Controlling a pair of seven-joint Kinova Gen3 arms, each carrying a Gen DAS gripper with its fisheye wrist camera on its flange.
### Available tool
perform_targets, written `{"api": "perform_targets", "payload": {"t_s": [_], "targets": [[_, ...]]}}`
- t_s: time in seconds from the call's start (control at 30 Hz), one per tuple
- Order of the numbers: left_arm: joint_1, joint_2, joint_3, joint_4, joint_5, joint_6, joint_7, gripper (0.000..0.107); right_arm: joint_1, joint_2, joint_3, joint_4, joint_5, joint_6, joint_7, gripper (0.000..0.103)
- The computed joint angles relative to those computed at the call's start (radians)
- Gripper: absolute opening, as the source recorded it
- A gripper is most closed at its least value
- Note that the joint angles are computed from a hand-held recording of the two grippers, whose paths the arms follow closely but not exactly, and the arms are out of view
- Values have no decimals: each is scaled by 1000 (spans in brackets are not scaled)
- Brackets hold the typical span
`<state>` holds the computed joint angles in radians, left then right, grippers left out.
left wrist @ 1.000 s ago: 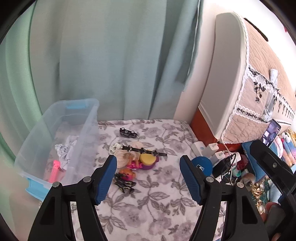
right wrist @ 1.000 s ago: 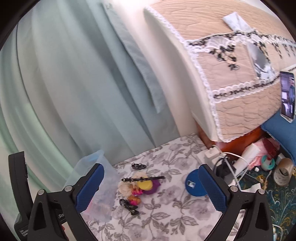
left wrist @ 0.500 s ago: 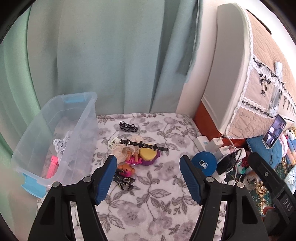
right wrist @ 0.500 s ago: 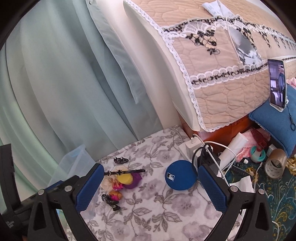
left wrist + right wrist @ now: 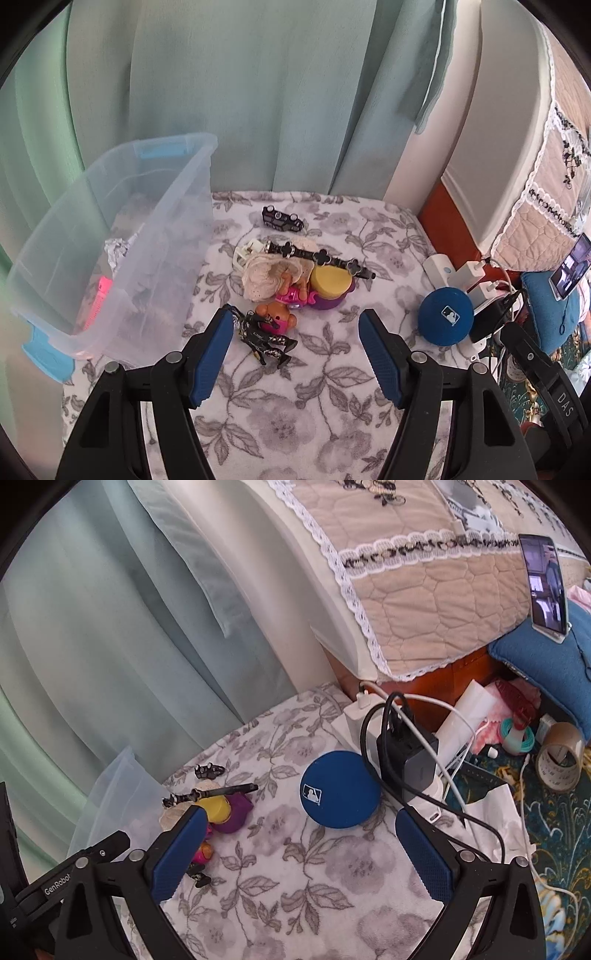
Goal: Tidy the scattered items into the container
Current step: 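Move left gripper to the pink-hatted doll while right gripper moves to the blue ball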
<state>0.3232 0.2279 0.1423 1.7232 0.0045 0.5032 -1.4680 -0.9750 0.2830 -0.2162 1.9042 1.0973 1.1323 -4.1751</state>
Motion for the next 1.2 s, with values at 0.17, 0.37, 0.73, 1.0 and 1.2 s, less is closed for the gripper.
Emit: {"api": "perform_targets", "payload": {"t_s": [0.17,0.37,0.73,1.0,1.2], "targets": [[-7,44,12,2,25,4,-31,71,24,32,13,-18,-22,-59,43,103],[4,100,-11,-15,13,12,-7,71,52,50,42,-18,-63,-143,80,103],[-34,180,2,-44,41,-9,-48,71,80,88,102,-35,-96,-224,120,99],[-48,240,9,-76,62,-20,-88,71,88,126,138,-61,-120,-205,114,93],[-53,274,15,-96,70,-47,-119,71,100,152,160,-72,-132,-204,103,91]]}}
